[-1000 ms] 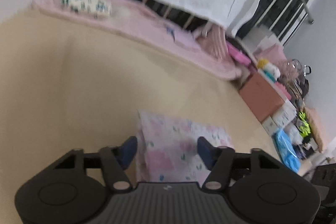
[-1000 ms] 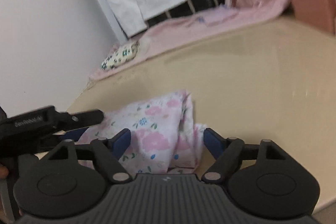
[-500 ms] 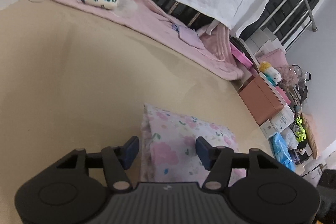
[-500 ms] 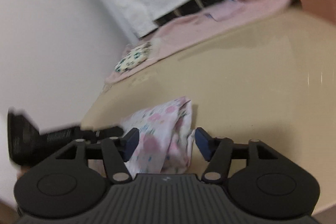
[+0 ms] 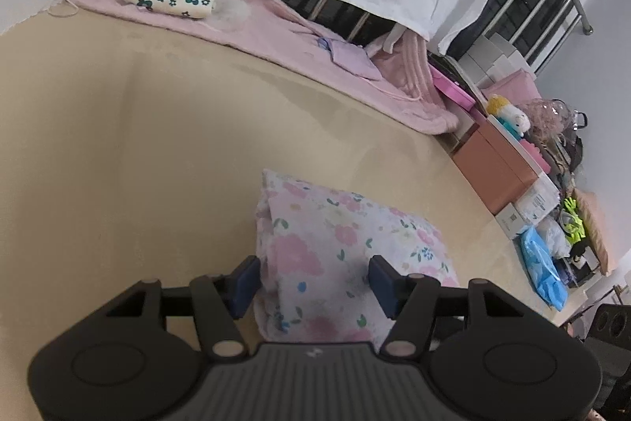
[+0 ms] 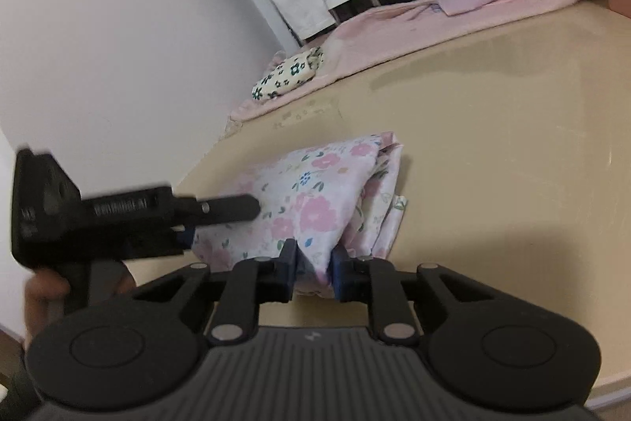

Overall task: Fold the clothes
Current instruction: 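Grasp the folded pink floral dress bundle with the right gripper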

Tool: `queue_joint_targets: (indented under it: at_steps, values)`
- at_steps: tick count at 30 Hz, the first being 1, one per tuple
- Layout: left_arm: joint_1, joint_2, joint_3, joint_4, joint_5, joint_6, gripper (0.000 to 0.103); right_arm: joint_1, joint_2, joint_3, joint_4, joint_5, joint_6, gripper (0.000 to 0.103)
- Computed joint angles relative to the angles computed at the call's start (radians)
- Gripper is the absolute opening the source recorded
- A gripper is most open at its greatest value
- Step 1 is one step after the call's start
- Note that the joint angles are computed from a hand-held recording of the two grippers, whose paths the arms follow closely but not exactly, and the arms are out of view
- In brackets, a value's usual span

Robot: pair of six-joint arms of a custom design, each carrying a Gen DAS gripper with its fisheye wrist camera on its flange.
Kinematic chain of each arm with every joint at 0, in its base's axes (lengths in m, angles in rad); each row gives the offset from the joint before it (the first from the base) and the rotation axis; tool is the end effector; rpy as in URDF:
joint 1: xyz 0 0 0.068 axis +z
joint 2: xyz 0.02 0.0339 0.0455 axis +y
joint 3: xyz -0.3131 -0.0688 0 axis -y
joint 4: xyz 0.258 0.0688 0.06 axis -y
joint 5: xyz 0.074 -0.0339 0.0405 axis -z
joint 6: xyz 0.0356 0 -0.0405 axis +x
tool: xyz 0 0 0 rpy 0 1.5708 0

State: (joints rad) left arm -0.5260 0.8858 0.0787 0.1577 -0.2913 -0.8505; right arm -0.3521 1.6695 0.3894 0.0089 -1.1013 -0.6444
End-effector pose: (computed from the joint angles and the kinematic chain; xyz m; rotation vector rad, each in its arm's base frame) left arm 0.1174 -0.0563 0.1457 -0.5179 2.1638 -0.4482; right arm 0.2070 -0.0422 0.1090 -0.5158 2.1208 1.0154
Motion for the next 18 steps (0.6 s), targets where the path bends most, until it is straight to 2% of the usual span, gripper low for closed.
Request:
queue_joint_targets:
  at_steps: [1, 2, 3, 4, 5, 6, 7, 9, 10, 11, 12, 13, 14, 15, 18]
  values:
    - [0.005, -0.003, -0.003, 0.004, 0.007, 0.001, 0.059, -0.012, -0.013, -0.009, 0.019, -0.006, 0.013, 0.027]
    - [0.017, -0.005, -0.006, 0.008, 0.018, 0.002, 0.059, -0.015, -0.02, -0.016, 0.043, -0.007, 0.032, 0.045]
    - [0.029, 0.0, -0.009, 0.022, 0.032, 0.003, 0.059, -0.007, -0.018, -0.017, 0.069, -0.001, 0.055, 0.054]
    - [0.044, 0.015, -0.014, 0.046, 0.05, 0.006, 0.059, 0.001, -0.015, -0.018, 0.095, 0.005, 0.077, 0.054]
    - [0.055, 0.032, -0.019, 0.074, 0.063, 0.012, 0.059, 0.009, -0.013, -0.019, 0.12, 0.012, 0.098, 0.05]
    - [0.063, 0.039, -0.02, 0.084, 0.07, 0.016, 0.058, 0.021, 0.005, -0.002, 0.109, 0.018, 0.111, 0.022]
    - [0.061, 0.02, -0.011, 0.047, 0.063, 0.018, 0.059, 0.036, 0.044, 0.043, 0.042, 0.024, 0.112, 0.014]
    - [0.056, -0.018, 0.01, -0.026, 0.049, 0.02, 0.06, 0.031, 0.05, 0.07, 0.003, 0.018, 0.131, 0.017]
    - [0.053, -0.041, 0.02, -0.066, 0.038, 0.02, 0.062, 0.021, 0.037, 0.07, 0.006, 0.012, 0.146, 0.027]
    - [0.05, -0.071, 0.029, -0.113, 0.023, 0.019, 0.072, 0.011, 0.021, 0.067, 0.018, 0.011, 0.169, 0.059]
    - [0.055, -0.075, 0.04, -0.138, 0.021, 0.025, 0.082, 0.003, -0.003, 0.062, 0.037, 0.021, 0.197, 0.075]
    - [0.059, -0.077, 0.05, -0.163, 0.02, 0.032, 0.084, 0.005, -0.018, 0.065, 0.047, 0.037, 0.212, 0.088]
    - [0.069, -0.07, 0.058, -0.176, 0.03, 0.042, 0.084, 0.014, -0.021, 0.072, 0.049, 0.055, 0.217, 0.087]
    - [0.093, -0.039, 0.061, -0.156, 0.066, 0.06, 0.083, 0.031, -0.018, 0.083, 0.045, 0.078, 0.226, 0.087]
    - [0.098, 0.03, 0.062, -0.08, 0.088, 0.086, 0.082, 0.099, 0.013, 0.103, 0.068, 0.156, 0.288, 0.083]
